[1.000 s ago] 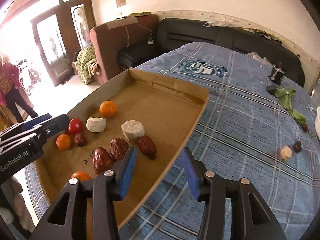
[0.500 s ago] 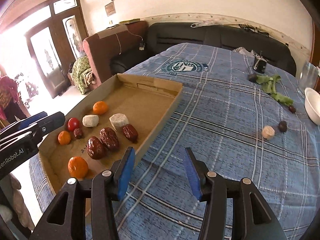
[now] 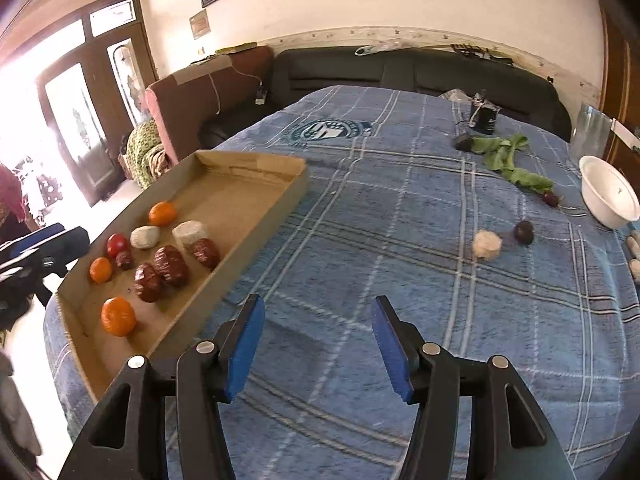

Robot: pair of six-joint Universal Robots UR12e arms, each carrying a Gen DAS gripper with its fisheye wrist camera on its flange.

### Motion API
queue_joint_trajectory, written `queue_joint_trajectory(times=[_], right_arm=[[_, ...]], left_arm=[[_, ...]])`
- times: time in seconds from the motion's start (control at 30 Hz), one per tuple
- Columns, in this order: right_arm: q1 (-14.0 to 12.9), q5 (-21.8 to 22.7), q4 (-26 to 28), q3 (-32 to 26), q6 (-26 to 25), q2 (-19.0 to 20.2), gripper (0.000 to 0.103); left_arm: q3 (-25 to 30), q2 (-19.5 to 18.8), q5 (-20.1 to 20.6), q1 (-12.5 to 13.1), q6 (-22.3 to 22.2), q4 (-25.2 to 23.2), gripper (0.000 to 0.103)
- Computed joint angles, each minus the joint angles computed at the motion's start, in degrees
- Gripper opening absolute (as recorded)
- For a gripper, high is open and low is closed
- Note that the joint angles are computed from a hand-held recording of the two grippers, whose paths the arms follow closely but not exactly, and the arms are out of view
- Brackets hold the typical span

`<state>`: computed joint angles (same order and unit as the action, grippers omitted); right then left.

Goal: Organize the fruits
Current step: 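Move both open tools back toward the last cake and dark fruit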

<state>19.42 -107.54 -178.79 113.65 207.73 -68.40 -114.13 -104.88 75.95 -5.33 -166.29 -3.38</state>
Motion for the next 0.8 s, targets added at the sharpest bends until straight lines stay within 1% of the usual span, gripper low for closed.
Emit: queue_joint_trajectory(times=[0.07, 0.13, 0.2, 0.27, 0.3, 0.4, 0.5, 0.53, 0.63, 0.7, 0.8], right_arm=[[-0.73, 0.46, -2.35, 1.00, 0.04, -0.06, 0.061], [-1.82, 2.04, -5.24, 2.28, 0.99, -0.10, 0.061], [-2.88, 4.16, -7.56, 3.53, 2.58, -0.16, 0.061], [-3.71, 5.84, -9.83, 4.76, 3.64, -0.20, 0.061], [-3.81, 5.86, -10.20, 5.01, 3.74, -0.23, 0.061], [-3.62, 3.27, -11.26, 5.95, 4.22, -0.49, 0.061], [-4.33, 4.73, -12.69, 6.80, 5.62, -0.68, 0.063], [-4.58, 5.24, -12.62, 6.96, 6.12, -0.71, 0.063], [-5.00, 5.99, -12.49, 7.19, 7.09, -0.65, 0.063], [-5.18, 6.36, -12.25, 7.18, 7.13, -0.56, 0.063], [-5.02, 6.27, -11.69, 6.96, 6.61, -0.45, 0.063]], left_arm=[[-1.27, 1.22, 1.96, 0.36, -0.41, 2.69, 0.057], [-2.32, 2.32, 4.33, 0.84, -1.63, 4.83, 0.057], [-3.18, 3.59, 6.29, 1.48, -3.97, 5.25, 0.057], [-3.56, 4.67, 7.51, 1.99, -5.82, 4.51, 0.057], [-3.77, 5.17, 7.97, 2.17, -6.38, 4.37, 0.057], [-5.08, 7.26, 9.26, 2.58, -7.78, 5.72, 0.057], [-6.59, 9.74, 10.72, 2.96, -8.41, 7.86, 0.058], [-7.01, 10.42, 11.30, 3.07, -8.57, 8.48, 0.059], [-8.62, 12.35, 13.26, 3.57, -8.67, 11.42, 0.068], [-9.46, 13.25, 14.94, 3.89, -8.65, 12.83, 0.069], [-10.20, 14.14, 15.38, 4.85, -9.93, 12.71, 0.069]])
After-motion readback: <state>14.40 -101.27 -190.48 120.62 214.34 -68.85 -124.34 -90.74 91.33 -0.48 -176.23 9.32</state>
